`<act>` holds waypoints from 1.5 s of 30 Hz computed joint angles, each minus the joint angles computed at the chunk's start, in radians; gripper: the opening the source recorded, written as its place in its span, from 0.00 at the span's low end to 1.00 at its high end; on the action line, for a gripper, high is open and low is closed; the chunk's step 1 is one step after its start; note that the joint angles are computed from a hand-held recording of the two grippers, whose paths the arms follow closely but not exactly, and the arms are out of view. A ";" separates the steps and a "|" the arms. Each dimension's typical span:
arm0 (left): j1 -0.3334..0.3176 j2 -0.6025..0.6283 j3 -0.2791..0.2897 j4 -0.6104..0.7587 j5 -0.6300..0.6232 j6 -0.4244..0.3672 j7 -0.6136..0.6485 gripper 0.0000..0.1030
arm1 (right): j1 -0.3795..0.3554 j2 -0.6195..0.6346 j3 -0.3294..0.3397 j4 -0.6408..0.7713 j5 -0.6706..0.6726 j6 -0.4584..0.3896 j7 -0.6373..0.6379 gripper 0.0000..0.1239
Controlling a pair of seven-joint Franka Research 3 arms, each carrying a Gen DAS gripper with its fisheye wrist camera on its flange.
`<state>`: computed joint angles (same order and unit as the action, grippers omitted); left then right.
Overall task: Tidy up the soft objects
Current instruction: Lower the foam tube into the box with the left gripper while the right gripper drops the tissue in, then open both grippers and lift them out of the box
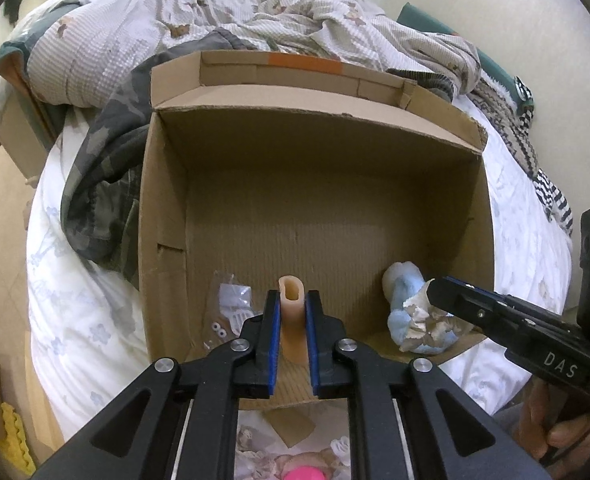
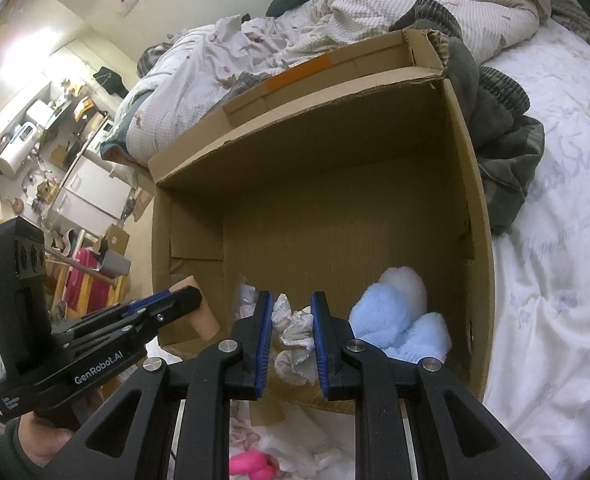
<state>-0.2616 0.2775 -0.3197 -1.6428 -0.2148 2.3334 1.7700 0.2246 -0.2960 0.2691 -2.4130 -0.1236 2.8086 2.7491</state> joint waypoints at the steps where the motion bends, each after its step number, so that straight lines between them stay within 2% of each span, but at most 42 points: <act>1: -0.001 0.002 0.001 0.002 0.002 -0.006 -0.002 0.13 | 0.000 0.001 0.001 0.001 -0.001 -0.002 0.001 0.16; 3: -0.002 0.005 0.002 0.007 0.006 -0.019 -0.010 0.21 | 0.000 0.002 0.001 0.002 -0.003 -0.002 0.003 0.16; 7: -0.007 -0.004 0.008 -0.006 0.025 0.002 -0.036 0.59 | 0.000 0.004 0.003 0.005 -0.012 -0.006 0.006 0.16; 8: -0.010 -0.009 0.011 -0.014 0.038 0.018 -0.047 0.61 | -0.001 0.005 0.003 0.006 -0.014 -0.005 0.008 0.16; 13: -0.014 -0.010 0.015 -0.016 0.072 0.034 -0.070 0.62 | -0.004 0.006 0.007 0.005 -0.029 0.010 0.016 0.19; 14: -0.014 -0.012 0.016 -0.018 0.078 0.038 -0.073 0.62 | -0.005 0.005 0.008 0.004 -0.030 0.009 0.018 0.25; 16: -0.015 -0.016 0.016 -0.024 0.090 0.049 -0.078 0.62 | -0.011 0.000 0.014 0.001 -0.041 0.004 0.030 0.45; 17: -0.016 -0.018 0.016 -0.026 0.096 0.054 -0.079 0.62 | -0.027 -0.003 0.028 0.002 -0.064 -0.003 0.053 0.60; 18: -0.016 -0.019 0.016 -0.027 0.100 0.056 -0.080 0.62 | -0.045 -0.009 0.045 0.006 -0.097 -0.019 0.081 0.62; 26: -0.015 -0.024 0.014 -0.035 0.108 0.063 -0.083 0.62 | -0.025 -0.010 0.022 0.011 -0.112 -0.045 0.081 0.62; 37: -0.007 -0.061 0.020 -0.078 0.107 0.087 -0.085 0.62 | -0.027 -0.020 0.033 0.018 -0.142 -0.063 0.115 0.61; 45: 0.004 -0.127 0.032 -0.149 0.090 0.118 -0.067 0.62 | -0.009 -0.032 0.042 0.032 -0.167 -0.125 0.134 0.61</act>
